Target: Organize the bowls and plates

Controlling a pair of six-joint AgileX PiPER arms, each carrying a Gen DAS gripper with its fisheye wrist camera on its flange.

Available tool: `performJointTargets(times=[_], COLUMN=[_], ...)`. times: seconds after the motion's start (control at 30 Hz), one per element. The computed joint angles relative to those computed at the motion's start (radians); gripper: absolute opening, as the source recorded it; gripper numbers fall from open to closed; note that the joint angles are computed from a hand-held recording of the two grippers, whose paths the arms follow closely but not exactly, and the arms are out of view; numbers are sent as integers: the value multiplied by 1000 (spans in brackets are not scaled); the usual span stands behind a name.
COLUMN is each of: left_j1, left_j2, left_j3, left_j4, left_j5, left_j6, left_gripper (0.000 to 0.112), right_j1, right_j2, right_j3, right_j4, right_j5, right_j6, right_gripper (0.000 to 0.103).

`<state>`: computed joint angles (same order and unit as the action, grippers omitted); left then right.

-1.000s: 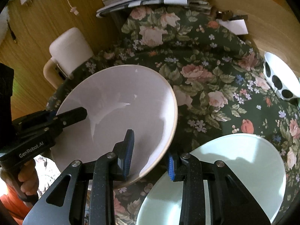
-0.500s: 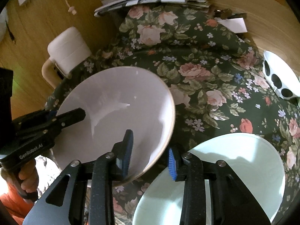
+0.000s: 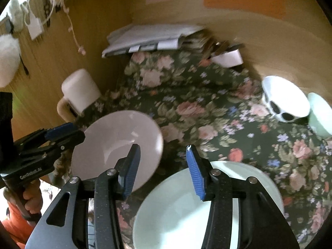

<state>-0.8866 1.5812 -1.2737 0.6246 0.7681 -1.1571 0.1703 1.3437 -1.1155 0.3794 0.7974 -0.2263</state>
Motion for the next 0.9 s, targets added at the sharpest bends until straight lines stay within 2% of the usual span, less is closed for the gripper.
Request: performJointTargets(times=[0.1, 0.17, 0.3, 0.33, 0.43, 0.57, 0.77, 0.9], left_j1=[-30, -47, -74, -76, -74, -67, -51, -37], left_j2=[24, 43, 92, 108, 157, 237, 411, 572], left_j3=[-55, -96, -188, -216, -298, -426, -692, -956], left_j4=[34, 49, 76, 74, 53, 14, -68, -143], left_j5=[23, 36, 58, 61, 64, 76, 143, 237], left_j6=[-5, 2, 28, 42, 90, 157, 284, 409], left_gripper=[56, 60, 66, 67, 71, 74, 74, 74], right_j1=[-52, -94, -182, -204, -282, -376, -494, -540], right_j2=[-34, -55, -75, -75, -70, -51, 23, 88], right_j3=[-7, -10, -30, -37, -57, -80, -126, -152], right_j4=[9, 20, 45, 53, 82, 98, 130, 135], right_j5=[14, 22, 45, 52, 69, 65, 66, 48], right_j6=[-26, -48, -103, -118, -164, -211, -263, -274], right_gripper=[46, 53, 53, 53, 65, 66, 66, 66])
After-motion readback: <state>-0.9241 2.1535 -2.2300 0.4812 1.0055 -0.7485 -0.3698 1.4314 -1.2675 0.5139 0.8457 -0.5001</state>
